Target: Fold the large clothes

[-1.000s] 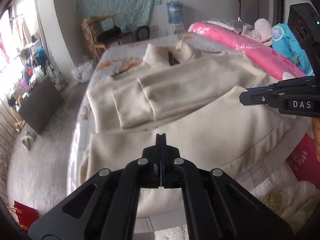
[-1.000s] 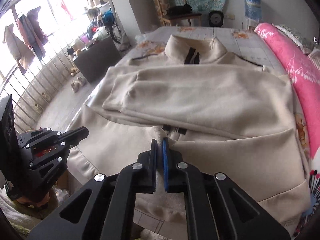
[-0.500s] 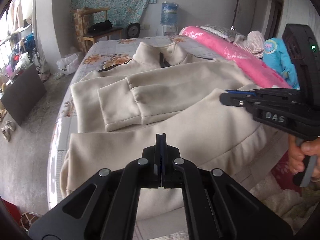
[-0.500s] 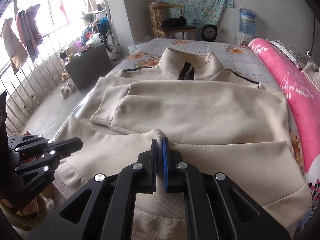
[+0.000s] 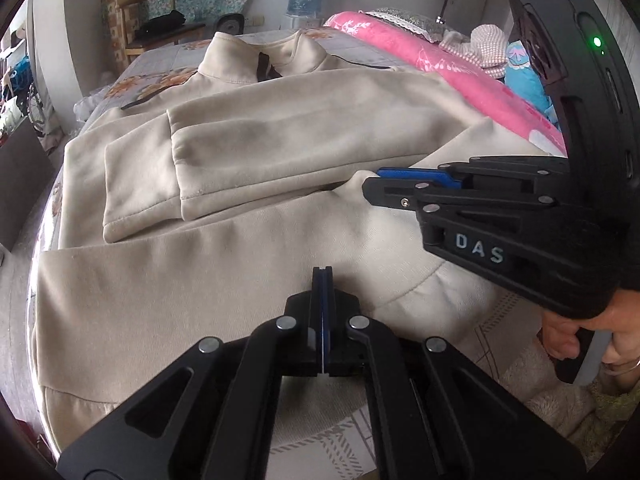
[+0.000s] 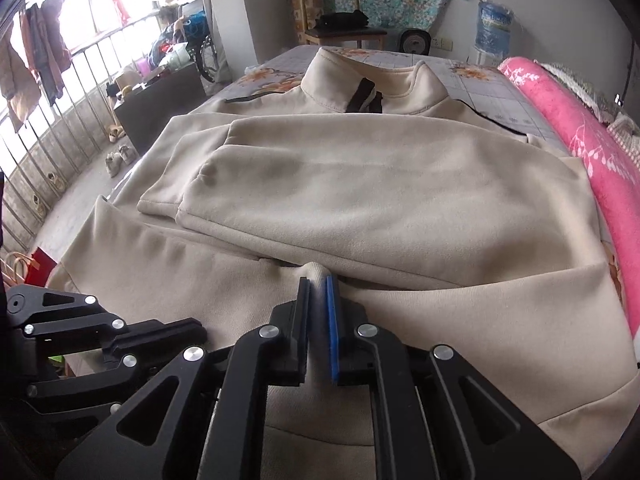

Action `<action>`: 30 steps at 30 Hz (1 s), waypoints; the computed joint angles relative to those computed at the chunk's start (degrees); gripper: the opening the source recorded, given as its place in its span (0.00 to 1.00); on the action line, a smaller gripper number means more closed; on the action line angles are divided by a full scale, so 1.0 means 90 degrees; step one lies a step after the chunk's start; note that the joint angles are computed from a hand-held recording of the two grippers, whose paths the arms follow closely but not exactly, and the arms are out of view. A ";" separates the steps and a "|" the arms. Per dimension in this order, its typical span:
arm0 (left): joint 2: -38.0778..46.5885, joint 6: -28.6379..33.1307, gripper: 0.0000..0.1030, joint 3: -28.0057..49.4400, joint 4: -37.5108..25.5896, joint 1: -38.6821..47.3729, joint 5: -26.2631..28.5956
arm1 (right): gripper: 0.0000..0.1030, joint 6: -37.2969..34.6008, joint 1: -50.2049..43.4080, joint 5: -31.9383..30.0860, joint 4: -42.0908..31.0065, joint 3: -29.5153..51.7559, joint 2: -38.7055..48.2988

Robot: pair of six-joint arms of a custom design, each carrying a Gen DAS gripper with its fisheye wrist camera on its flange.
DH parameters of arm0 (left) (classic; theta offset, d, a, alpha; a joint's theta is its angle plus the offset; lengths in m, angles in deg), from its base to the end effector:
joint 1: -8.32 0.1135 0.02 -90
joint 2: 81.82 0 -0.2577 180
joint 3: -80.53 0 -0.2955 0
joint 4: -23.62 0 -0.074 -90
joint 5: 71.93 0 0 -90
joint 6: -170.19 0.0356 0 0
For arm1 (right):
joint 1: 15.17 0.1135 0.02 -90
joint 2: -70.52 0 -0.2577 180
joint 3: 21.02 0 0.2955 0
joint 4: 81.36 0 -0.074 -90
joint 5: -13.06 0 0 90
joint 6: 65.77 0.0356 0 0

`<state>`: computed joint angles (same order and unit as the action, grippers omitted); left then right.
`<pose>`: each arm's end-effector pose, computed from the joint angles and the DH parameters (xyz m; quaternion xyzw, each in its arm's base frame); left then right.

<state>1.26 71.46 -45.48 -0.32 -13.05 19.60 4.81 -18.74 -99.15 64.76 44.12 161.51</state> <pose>0.2912 -0.1150 0.1381 0.1086 0.9421 -0.0945 0.3029 0.3445 -0.0080 0.1499 -0.1804 0.9313 0.1311 0.2881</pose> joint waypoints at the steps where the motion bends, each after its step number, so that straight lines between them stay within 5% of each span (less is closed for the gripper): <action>1: 0.0017 -0.0007 0.00 0.0016 -0.0007 -0.0030 -0.0060 | 0.13 0.0031 -0.0172 -0.0310 -0.0230 0.0140 0.0054; 5: 0.0019 0.0014 0.00 0.0008 0.0006 -0.0092 -0.0192 | 0.28 0.0107 -0.1020 -0.1163 -0.0857 0.0486 -0.0087; 7: 0.0009 -0.0008 0.00 0.0007 -0.0006 -0.0091 -0.0165 | 0.45 0.0006 -0.1367 -0.1051 -0.0970 0.0573 -0.0224; 9: 0.0001 -0.0024 0.00 0.0001 -0.0007 -0.0084 -0.0140 | 0.51 -0.0210 -0.1556 -0.0657 -0.0981 0.0648 -0.0257; 13: -0.0031 -0.0038 0.00 -0.0028 0.0005 -0.0109 -0.0177 | 0.53 -0.0513 -0.1511 0.0578 -0.0939 0.0938 0.0264; 17: -0.0019 -0.0062 0.00 -0.0006 -0.0021 -0.0082 -0.0162 | 0.53 -0.0677 -0.1403 0.0970 -0.0640 0.0852 0.0539; 18: -0.0016 -0.0071 0.00 0.0008 -0.0034 -0.0083 -0.0172 | 0.49 -0.0721 -0.1346 0.1096 -0.0400 0.0686 0.0475; 21: -0.0023 -0.0067 0.00 0.0009 -0.0042 -0.0094 -0.0190 | 0.08 -0.0625 -0.1338 0.1143 -0.0077 0.0451 0.0333; 30: -0.0017 -0.0057 0.00 0.0037 -0.0069 -0.0094 -0.0227 | 0.04 -0.0348 -0.1533 0.1041 0.0330 0.0407 0.0222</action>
<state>1.10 70.95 -45.15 -0.94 -13.90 17.55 1.67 -32.53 -89.79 67.72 47.78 163.51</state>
